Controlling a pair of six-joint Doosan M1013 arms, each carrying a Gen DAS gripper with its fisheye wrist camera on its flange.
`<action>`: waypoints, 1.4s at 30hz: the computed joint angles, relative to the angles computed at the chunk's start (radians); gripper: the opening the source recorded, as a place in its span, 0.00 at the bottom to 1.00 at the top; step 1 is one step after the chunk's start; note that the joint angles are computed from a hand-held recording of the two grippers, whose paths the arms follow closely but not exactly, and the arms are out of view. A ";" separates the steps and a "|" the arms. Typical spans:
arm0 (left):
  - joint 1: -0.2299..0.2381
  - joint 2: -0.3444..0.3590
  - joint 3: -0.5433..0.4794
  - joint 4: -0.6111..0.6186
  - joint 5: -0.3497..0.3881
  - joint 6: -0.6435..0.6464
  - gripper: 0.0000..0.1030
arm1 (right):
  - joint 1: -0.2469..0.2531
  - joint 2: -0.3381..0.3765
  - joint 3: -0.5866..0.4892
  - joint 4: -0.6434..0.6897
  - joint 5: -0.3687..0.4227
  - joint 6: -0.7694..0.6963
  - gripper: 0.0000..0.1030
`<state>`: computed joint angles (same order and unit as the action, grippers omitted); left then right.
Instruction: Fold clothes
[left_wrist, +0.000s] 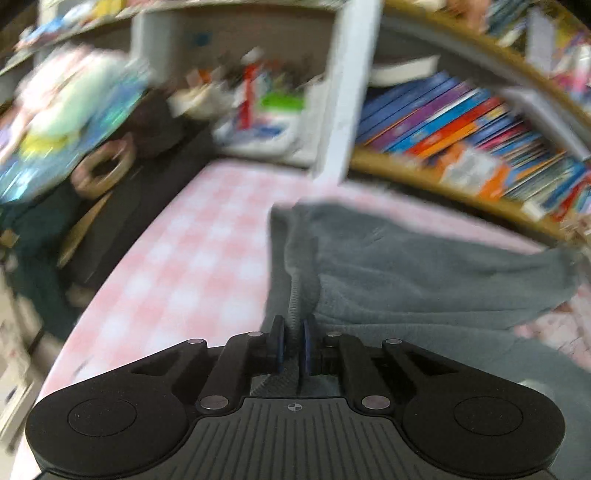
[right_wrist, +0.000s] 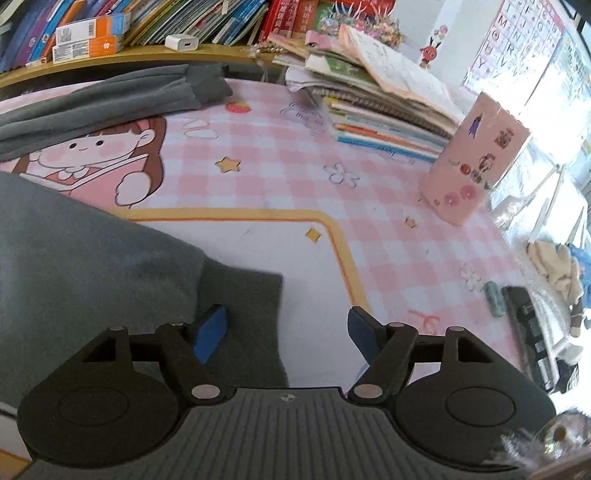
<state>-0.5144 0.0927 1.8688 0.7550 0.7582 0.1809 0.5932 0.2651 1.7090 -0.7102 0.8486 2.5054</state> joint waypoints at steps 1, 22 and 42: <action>0.008 0.001 0.005 -0.052 0.028 0.027 0.14 | 0.000 -0.001 0.002 0.011 -0.011 -0.006 0.68; 0.056 0.019 0.035 -0.019 -0.224 -0.060 0.09 | 0.017 0.024 -0.030 0.068 -0.070 -0.189 0.71; -0.015 -0.097 0.135 0.166 -0.145 -0.420 0.14 | 0.037 0.014 -0.045 -0.004 -0.161 -0.130 0.71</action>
